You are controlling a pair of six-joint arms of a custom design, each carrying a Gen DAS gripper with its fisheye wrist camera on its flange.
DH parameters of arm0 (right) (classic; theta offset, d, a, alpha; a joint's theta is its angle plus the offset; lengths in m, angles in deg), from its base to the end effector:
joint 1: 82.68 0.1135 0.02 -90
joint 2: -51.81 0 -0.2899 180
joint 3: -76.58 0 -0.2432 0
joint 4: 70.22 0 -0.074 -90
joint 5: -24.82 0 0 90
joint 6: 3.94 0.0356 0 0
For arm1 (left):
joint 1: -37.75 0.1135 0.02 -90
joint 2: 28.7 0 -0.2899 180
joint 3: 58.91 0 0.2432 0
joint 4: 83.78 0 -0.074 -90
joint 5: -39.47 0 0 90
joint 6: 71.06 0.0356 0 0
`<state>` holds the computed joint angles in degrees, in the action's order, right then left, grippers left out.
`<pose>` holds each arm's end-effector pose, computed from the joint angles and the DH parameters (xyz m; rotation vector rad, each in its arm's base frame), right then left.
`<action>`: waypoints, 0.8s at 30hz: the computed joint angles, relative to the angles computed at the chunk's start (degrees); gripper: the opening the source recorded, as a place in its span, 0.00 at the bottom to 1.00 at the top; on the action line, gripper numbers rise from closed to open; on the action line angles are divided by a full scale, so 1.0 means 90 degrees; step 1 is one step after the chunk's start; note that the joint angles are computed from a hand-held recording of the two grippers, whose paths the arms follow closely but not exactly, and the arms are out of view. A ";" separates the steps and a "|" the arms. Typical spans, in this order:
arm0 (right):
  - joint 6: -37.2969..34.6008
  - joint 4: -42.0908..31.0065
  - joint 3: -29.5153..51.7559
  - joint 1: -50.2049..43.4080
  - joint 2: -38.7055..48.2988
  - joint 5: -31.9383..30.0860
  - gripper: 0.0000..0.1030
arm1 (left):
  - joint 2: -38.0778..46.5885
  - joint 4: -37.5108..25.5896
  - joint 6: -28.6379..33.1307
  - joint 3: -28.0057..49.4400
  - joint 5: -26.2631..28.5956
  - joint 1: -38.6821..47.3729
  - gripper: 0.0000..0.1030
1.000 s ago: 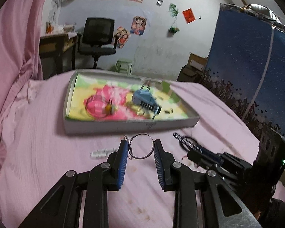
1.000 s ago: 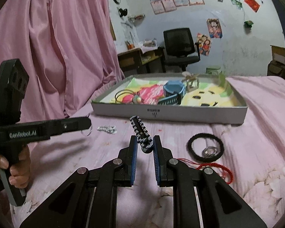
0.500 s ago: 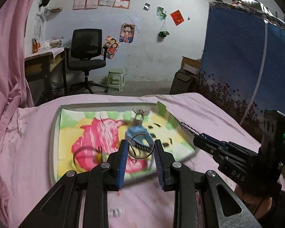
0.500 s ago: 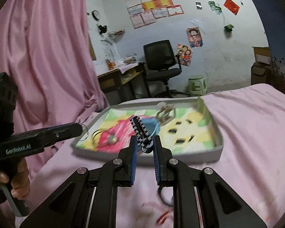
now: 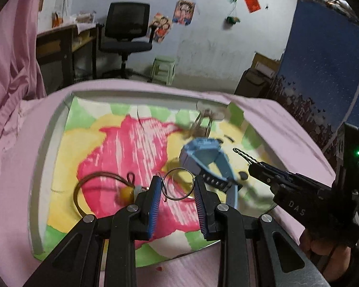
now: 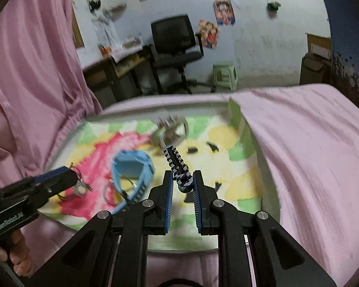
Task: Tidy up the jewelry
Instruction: 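Carry the bracelet and rings into the white tray and open both tools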
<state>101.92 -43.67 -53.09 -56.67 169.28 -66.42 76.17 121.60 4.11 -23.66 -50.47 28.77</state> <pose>0.2975 0.1460 0.0753 -0.2160 2.3022 0.4035 0.2544 -0.0402 0.0893 -0.1195 2.3492 -0.2060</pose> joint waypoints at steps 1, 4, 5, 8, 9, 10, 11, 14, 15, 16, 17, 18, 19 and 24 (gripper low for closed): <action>0.0005 -0.0079 0.0082 0.0001 0.0101 -0.0020 0.14 | 0.0088 -0.0109 0.0017 0.0077 -0.0083 -0.0053 0.26; -0.0027 -0.0367 0.0285 -0.0008 0.0313 -0.0066 0.14 | 0.0228 -0.0331 0.0025 0.0218 -0.0165 -0.0135 0.26; -0.0035 -0.0451 0.0355 0.0014 0.0388 -0.0045 0.14 | 0.0286 -0.0387 0.0016 0.0258 -0.0157 -0.0145 0.26; -0.0111 -0.0559 0.0433 0.0087 0.0416 0.0041 0.14 | 0.0384 -0.0408 -0.0044 0.0282 -0.0119 -0.0131 0.26; -0.0117 -0.0568 0.0432 0.0098 0.0411 0.0043 0.14 | 0.0397 -0.0356 -0.0064 0.0250 -0.0064 -0.0109 0.26; -0.0134 -0.0604 0.0446 0.0118 0.0412 0.0061 0.14 | 0.0404 -0.0308 -0.0059 0.0228 0.0010 -0.0078 0.26; -0.0165 -0.0651 0.0464 0.0142 0.0412 0.0089 0.14 | 0.0378 -0.0212 -0.0052 0.0151 0.0058 -0.0057 0.26; -0.0277 -0.0646 0.0412 0.0109 0.0361 0.0030 0.15 | 0.0288 0.0028 -0.0027 -0.0045 0.0045 0.0003 0.30; -0.0326 -0.0616 0.0371 0.0046 0.0319 -0.0055 0.16 | 0.0235 0.0177 -0.0062 -0.0166 0.0090 0.0049 0.36; -0.0335 -0.0568 0.0328 0.0046 0.0297 -0.0075 0.19 | 0.0219 0.0277 -0.0078 -0.0218 0.0131 0.0091 0.39; -0.0364 -0.0492 0.0266 0.0048 0.0266 -0.0088 0.21 | 0.0158 0.0501 -0.0125 -0.0375 0.0121 0.0119 0.48; -0.0394 -0.0407 0.0184 0.0041 0.0227 -0.0087 0.24 | 0.0108 0.0665 -0.0147 -0.0490 0.0107 0.0141 0.55; -0.0420 -0.0322 0.0094 0.0040 0.0175 -0.0078 0.27 | 0.0051 0.0940 -0.0181 -0.0668 0.0082 0.0162 0.57; -0.0573 0.0396 -0.0561 0.0071 -0.0187 0.0065 0.36 | -0.0184 0.1811 -0.0394 -0.1307 -0.0143 0.0070 0.67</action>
